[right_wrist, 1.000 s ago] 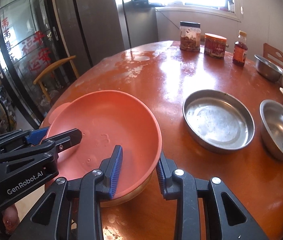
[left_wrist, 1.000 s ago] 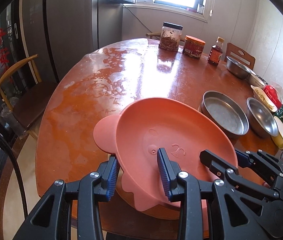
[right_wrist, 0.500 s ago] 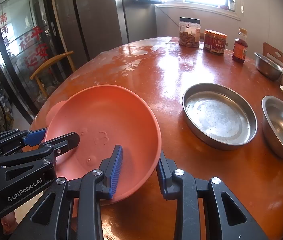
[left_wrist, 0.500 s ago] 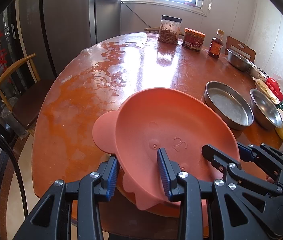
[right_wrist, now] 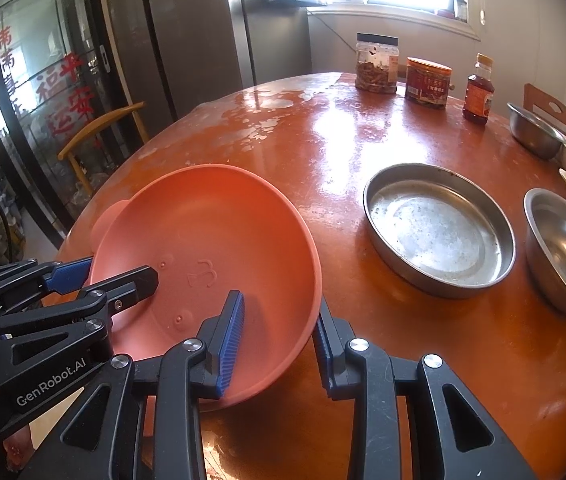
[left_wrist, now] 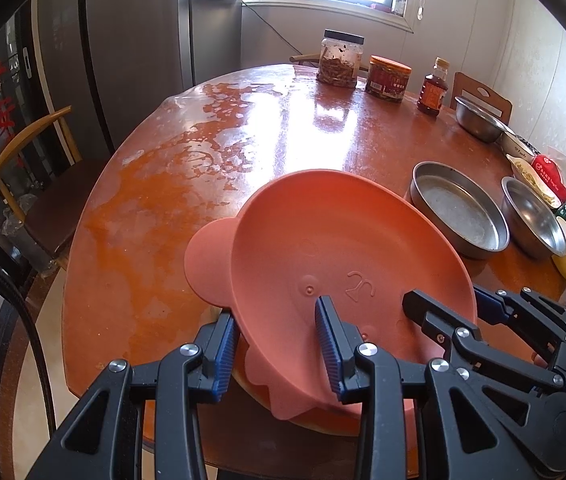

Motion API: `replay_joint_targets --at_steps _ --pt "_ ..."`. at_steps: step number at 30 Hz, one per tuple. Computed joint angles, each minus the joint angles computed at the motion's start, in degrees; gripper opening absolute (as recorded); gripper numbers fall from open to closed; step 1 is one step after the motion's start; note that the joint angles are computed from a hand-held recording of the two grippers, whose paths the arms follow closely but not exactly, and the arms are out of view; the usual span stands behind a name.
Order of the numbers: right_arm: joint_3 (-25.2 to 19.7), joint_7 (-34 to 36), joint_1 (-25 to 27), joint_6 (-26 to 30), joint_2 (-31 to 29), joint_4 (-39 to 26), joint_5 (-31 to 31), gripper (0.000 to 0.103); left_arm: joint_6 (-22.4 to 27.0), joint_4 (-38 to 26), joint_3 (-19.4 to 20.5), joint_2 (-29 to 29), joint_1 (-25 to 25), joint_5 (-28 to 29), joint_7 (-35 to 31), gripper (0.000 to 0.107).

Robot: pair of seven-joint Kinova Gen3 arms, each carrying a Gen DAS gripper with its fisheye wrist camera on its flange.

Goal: Organize plates and bowls
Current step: 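Lower the pink plate onto the cream shell plate and open the right gripper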

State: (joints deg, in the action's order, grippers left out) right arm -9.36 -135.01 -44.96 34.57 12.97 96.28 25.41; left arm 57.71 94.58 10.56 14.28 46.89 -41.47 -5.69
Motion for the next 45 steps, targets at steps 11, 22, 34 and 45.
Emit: replay_joint_targets --at_steps 11,22,34,45 --pt "0.01 0.18 0.61 -1.18 -0.4 0.66 -1.23 0.039 -1.2 0.83 0.12 -0.63 -0.71 0.57 0.33 0.038" --pt "0.29 -2.46 1.06 -1.44 -1.38 1.63 -0.15 0.049 1.23 0.05 0.31 -0.65 0.08 -0.2 1.48 0.038" --pt "-0.24 -4.17 1.88 -1.8 -2.96 3.01 0.7 0.052 4.45 -0.7 1.25 -0.89 0.67 0.52 0.79 0.04" --pt "-1.22 -5.49 3.09 -2.31 -4.84 4.81 1.45 0.054 6.85 -1.39 1.53 -0.73 2.0 -0.83 2.05 0.054"
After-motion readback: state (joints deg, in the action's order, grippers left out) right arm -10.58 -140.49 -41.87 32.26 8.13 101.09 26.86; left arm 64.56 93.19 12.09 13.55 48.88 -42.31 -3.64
